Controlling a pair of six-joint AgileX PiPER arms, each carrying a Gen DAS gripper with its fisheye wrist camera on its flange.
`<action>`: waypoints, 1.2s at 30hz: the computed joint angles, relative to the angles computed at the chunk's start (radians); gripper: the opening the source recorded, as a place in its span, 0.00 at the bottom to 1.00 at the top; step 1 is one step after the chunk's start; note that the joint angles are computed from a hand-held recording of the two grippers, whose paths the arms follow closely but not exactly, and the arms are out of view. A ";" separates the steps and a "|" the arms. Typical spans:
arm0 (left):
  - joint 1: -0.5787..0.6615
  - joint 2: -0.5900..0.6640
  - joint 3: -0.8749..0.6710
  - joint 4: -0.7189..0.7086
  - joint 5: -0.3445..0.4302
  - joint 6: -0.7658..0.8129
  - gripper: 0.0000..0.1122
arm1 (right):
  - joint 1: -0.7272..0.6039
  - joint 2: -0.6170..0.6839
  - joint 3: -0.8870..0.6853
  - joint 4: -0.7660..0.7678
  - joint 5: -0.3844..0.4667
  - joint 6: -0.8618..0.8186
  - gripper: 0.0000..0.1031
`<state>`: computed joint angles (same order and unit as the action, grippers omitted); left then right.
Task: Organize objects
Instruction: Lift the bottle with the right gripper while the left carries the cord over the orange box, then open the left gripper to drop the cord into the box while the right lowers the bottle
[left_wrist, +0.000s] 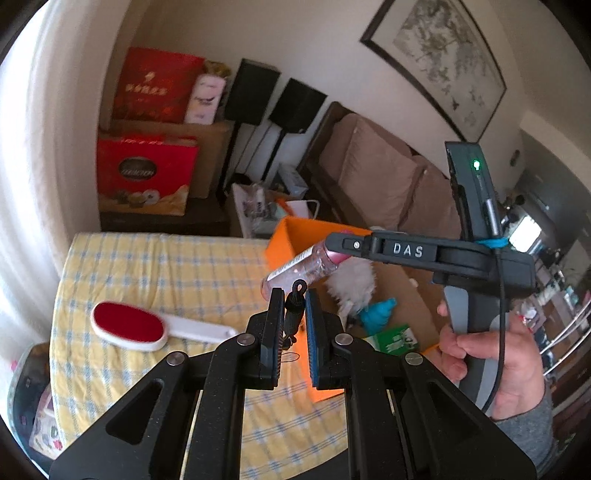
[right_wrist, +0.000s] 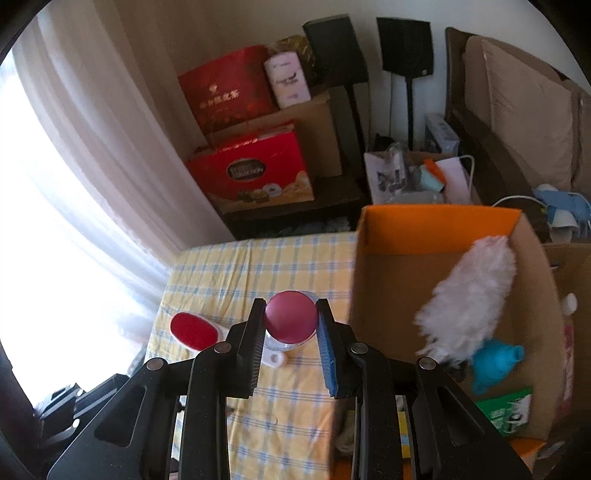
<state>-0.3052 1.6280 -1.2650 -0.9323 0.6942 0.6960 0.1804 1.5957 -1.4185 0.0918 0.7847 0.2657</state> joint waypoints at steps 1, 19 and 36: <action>-0.013 0.007 -0.019 0.010 -0.001 -0.016 0.09 | -0.014 -0.013 0.006 0.002 0.005 -0.009 0.25; -0.274 0.181 -0.345 0.313 -0.010 -0.352 0.09 | -0.281 -0.134 0.045 0.293 0.111 -0.281 0.25; -0.371 0.556 -0.756 0.634 0.121 -0.612 0.09 | -0.389 0.119 -0.055 0.319 0.079 -0.332 0.25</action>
<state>-0.6767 2.1844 -2.0210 -0.2983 0.8156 0.0836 -0.2085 1.7143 -1.4735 0.4108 0.8639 -0.0661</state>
